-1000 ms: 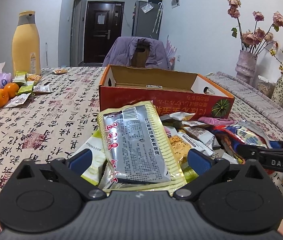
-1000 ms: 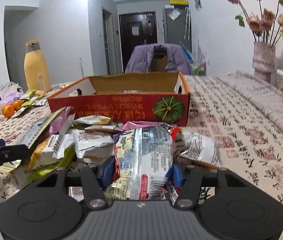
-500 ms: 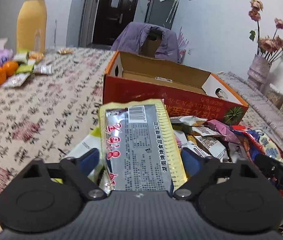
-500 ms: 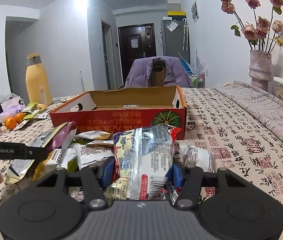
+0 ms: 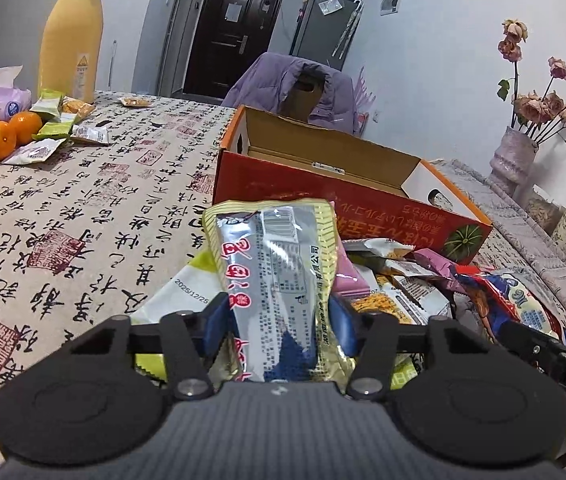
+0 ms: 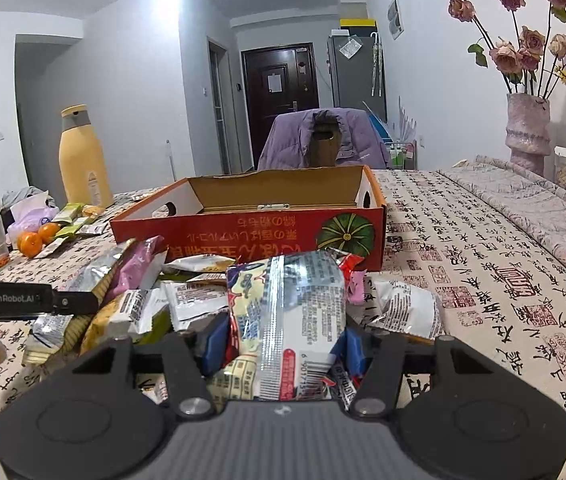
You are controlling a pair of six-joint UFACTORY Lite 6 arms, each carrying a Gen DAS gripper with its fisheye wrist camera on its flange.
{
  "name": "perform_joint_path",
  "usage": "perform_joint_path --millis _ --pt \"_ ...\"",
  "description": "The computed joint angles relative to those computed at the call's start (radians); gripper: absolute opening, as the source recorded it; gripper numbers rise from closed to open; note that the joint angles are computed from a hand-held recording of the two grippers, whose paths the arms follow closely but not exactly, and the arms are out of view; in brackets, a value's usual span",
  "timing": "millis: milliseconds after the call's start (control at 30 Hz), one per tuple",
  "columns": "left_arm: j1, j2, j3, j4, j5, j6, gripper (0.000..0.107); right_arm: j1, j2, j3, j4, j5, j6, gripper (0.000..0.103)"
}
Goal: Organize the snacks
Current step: 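Carry both packets into the orange box and open both grippers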
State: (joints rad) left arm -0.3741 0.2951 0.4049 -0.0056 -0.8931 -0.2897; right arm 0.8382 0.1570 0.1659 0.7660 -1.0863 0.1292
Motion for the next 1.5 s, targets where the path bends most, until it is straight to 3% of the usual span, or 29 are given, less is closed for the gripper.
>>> perform_joint_path --millis 333,533,767,967,1233,1500 --pt "-0.032 -0.107 -0.054 -0.092 -0.021 0.111 0.049 0.012 -0.031 0.000 0.021 -0.017 -0.041 0.056" --pt "-0.069 -0.175 0.006 -0.164 0.040 0.211 0.049 -0.081 -0.059 0.055 -0.019 -0.016 -0.141 0.056" --pt "-0.094 -0.168 0.198 -0.198 0.168 0.282 0.050 -0.238 -0.016 0.210 -0.120 0.016 -0.224 0.056" --pt "-0.099 -0.022 0.458 -0.241 0.269 0.334 0.050 -0.373 0.058 0.400 -0.235 0.129 -0.243 0.056" --pt "-0.102 0.291 0.892 -0.468 0.422 0.569 0.050 -0.482 0.264 0.734 -0.312 0.300 -0.272 0.056" --pt "-0.092 0.597 1.316 -1.041 0.601 1.189 0.050 -0.546 0.502 1.076 -0.253 0.550 -0.409 0.056"
